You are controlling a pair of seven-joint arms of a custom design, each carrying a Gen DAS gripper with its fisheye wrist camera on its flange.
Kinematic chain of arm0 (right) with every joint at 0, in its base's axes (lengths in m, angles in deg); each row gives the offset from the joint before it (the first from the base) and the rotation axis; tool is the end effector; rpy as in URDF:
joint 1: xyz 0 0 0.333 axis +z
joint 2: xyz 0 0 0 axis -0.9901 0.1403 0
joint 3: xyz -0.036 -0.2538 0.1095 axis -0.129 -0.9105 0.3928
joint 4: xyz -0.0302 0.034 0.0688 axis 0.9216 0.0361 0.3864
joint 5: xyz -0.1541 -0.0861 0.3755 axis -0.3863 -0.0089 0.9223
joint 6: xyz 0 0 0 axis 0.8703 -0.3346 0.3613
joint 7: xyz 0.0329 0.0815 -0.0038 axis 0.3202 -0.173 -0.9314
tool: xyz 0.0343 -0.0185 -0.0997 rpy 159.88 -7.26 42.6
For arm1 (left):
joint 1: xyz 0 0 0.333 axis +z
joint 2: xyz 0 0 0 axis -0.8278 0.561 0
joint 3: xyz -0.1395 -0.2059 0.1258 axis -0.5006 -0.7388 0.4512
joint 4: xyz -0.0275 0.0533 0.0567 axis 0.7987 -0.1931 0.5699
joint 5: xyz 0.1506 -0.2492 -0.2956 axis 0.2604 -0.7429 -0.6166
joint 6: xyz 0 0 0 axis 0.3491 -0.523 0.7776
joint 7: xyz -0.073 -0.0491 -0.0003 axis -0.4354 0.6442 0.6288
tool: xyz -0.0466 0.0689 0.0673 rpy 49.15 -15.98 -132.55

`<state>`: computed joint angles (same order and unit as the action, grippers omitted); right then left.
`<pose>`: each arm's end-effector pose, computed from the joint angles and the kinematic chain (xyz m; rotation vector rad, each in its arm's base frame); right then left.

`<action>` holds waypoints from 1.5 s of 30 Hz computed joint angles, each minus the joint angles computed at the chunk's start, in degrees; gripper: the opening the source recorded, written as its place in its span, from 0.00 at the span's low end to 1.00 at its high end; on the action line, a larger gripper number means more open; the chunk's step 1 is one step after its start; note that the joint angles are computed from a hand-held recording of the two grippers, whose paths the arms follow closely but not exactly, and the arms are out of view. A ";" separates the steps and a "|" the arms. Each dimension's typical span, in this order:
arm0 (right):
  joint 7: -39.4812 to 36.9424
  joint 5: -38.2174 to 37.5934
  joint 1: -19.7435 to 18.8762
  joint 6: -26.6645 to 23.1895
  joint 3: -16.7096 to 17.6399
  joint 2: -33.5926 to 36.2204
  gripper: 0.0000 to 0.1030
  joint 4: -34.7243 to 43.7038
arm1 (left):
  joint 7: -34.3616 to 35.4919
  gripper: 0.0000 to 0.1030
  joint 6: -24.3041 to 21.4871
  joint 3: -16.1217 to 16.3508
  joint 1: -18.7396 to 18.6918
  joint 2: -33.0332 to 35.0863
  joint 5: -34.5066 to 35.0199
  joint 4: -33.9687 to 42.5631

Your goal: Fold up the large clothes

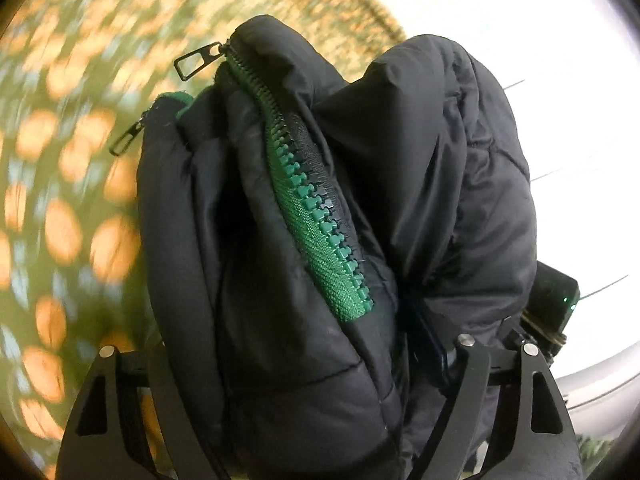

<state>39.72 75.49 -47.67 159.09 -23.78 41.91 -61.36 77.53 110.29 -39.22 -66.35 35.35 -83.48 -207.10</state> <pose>0.4227 0.2835 0.6028 -1.7359 1.1362 0.1578 0.4700 -0.1163 0.6023 1.8198 -1.8441 1.1841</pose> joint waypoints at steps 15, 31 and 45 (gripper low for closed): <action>14.95 -6.25 -15.29 -15.18 -0.77 18.25 0.95 12.88 | -4.69 0.87 2.83 -7.10 2.91 22.75 -0.39 15.74; 25.01 -40.82 -25.89 2.92 14.65 -25.03 0.99 -11.95 | -28.38 0.99 17.04 -25.53 14.82 -13.47 56.68 0.09; 45.23 -55.24 -26.71 -12.52 22.99 -35.18 0.99 -11.04 | -44.83 1.00 9.56 -27.77 7.44 -20.26 67.72 0.51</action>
